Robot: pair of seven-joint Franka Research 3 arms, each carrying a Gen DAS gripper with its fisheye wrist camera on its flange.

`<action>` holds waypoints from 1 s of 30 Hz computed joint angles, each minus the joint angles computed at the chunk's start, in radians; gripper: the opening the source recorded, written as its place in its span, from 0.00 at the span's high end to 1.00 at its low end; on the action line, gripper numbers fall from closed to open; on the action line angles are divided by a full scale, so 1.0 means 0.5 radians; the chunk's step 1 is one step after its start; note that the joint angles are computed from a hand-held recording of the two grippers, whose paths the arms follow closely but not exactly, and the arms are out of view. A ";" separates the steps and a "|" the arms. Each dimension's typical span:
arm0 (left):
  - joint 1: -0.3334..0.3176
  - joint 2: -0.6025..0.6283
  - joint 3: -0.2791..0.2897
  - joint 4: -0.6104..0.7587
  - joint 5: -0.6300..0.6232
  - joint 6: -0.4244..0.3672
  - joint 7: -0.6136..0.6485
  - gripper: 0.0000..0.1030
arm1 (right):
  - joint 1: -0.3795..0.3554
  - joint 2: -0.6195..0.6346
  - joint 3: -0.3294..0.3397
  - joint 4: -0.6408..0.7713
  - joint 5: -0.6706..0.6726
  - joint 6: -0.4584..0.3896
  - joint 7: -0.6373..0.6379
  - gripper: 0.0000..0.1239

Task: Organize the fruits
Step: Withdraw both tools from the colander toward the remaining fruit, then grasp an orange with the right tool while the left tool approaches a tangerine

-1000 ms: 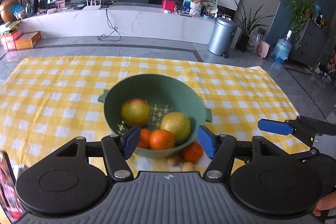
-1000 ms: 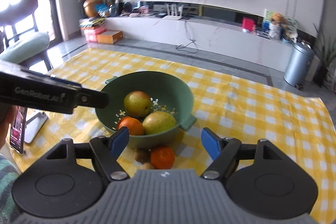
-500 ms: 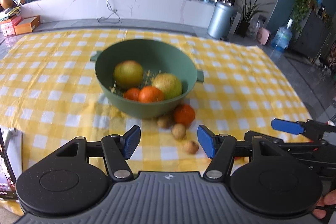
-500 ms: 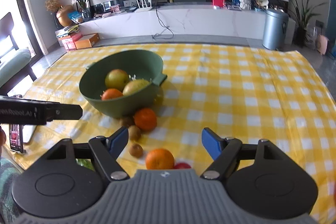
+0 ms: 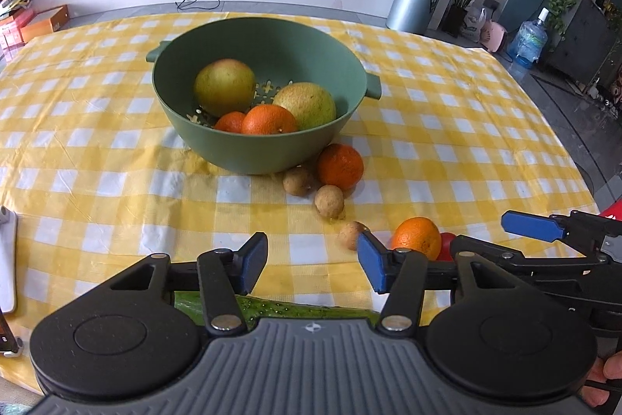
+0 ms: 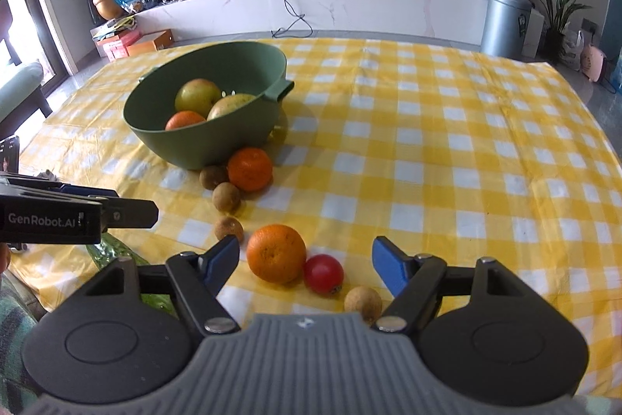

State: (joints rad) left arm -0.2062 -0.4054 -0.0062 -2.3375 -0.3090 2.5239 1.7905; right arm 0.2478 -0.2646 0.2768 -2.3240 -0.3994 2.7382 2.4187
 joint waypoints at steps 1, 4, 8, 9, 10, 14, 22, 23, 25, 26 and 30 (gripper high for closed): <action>0.000 0.009 -0.002 0.002 -0.001 0.002 -0.003 0.40 | 0.007 0.013 -0.010 0.006 0.016 0.008 -0.018 0.46; -0.009 0.039 -0.001 0.015 -0.020 0.007 0.009 0.42 | 0.019 0.043 -0.026 0.017 0.035 0.029 -0.052 0.50; 0.002 0.079 -0.021 0.036 -0.006 -0.009 0.019 0.43 | 0.072 0.090 -0.065 0.034 0.118 0.062 -0.192 0.55; 0.004 0.084 -0.023 0.036 -0.005 -0.012 0.023 0.43 | 0.081 0.097 -0.069 0.034 0.130 0.070 -0.221 0.58; 0.004 0.090 -0.023 0.038 -0.008 -0.017 0.029 0.43 | 0.089 0.110 -0.074 0.038 0.142 0.080 -0.253 0.58; 0.014 0.111 -0.030 0.052 -0.009 -0.039 0.048 0.43 | 0.087 0.169 -0.071 0.070 0.095 0.102 -0.303 0.59; 0.036 0.146 -0.044 0.097 -0.003 -0.095 0.094 0.43 | 0.143 0.275 -0.124 0.128 0.071 0.109 -0.433 0.61; 0.039 0.152 -0.047 0.101 -0.005 -0.096 0.093 0.43 | 0.150 0.282 -0.130 0.130 0.071 0.105 -0.443 0.61; 0.045 0.162 -0.052 0.108 -0.012 -0.098 0.088 0.43 | 0.157 0.301 -0.136 0.138 0.046 0.105 -0.442 0.61; 0.048 0.168 -0.054 0.113 -0.015 -0.101 0.084 0.43 | 0.160 0.307 -0.141 0.142 0.033 0.107 -0.442 0.62; 0.056 0.193 -0.066 0.132 -0.028 -0.102 0.062 0.43 | 0.172 0.318 -0.157 0.145 0.000 0.118 -0.425 0.65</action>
State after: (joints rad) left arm -0.1784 -0.3090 -0.0389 -2.2715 -0.3231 2.4729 1.8215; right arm 0.3340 -0.1054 0.1983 -2.2513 -0.3993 2.7973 2.2065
